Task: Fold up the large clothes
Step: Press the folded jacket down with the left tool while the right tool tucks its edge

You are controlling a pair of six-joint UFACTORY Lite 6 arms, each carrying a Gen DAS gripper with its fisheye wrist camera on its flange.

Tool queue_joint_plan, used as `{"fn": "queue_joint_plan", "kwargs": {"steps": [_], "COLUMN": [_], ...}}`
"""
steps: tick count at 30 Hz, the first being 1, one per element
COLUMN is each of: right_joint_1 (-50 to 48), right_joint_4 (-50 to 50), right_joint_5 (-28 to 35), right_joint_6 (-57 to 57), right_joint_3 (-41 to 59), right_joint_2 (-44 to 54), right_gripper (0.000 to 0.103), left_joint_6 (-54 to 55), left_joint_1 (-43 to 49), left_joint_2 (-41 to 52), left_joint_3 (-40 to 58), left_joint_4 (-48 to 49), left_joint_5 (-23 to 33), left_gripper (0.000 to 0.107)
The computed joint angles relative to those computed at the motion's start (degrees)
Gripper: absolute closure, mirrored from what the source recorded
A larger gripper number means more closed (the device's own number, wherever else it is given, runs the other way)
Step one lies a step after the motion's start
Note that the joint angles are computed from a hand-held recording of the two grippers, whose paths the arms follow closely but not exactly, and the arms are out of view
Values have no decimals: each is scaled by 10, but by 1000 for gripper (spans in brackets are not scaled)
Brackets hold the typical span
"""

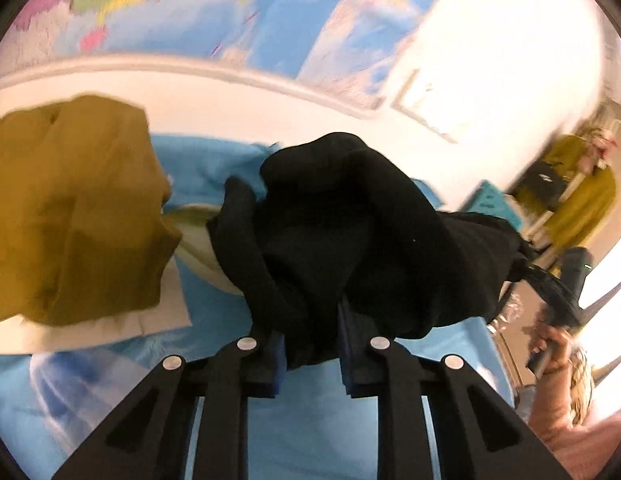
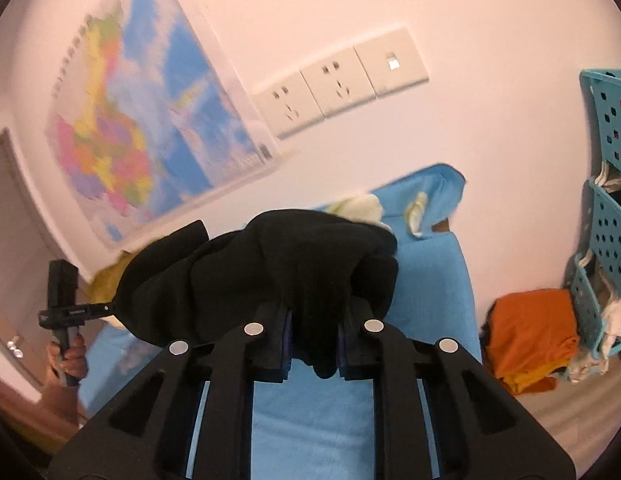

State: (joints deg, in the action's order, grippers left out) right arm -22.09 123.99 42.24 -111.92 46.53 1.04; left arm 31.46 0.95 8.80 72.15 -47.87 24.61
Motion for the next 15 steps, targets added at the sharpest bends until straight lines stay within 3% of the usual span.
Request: {"fn": "queue_joint_plan", "kwargs": {"steps": [2, 4, 5, 7, 9, 11, 12, 15], "right_joint_1": [0, 21, 29, 36, 49, 61, 72, 119], "right_joint_4": [-16, -49, -37, 17, 78, 155, 193, 220], "right_joint_5": [-37, -96, -108, -111, -154, -178, -192, -223], "right_joint_6": [27, 58, 45, -12, -55, -122, -160, -223], "right_joint_3": [-2, 24, 24, -13, -39, -77, -84, -40], "right_joint_2": [40, 109, 121, 89, 40, -31, -56, -61], "right_gripper": [86, 81, 74, 66, 42, 36, 34, 31], "left_joint_6": [32, -26, -60, -92, -149, -189, -202, -251], "left_joint_1": [4, -5, -8, -13, -36, -59, -67, -102], "left_joint_2": [-14, 18, 46, 63, 15, -31, -52, -49], "left_joint_3": [-41, -52, -43, -53, -79, -93, -100, -70], "left_joint_4": [-30, 34, 71, 97, 167, 226, 243, 323], "left_joint_5": [33, 41, 50, 47, 8, -30, -39, -52], "left_gripper": [88, 93, 93, 76, 74, 53, 35, 33]}}
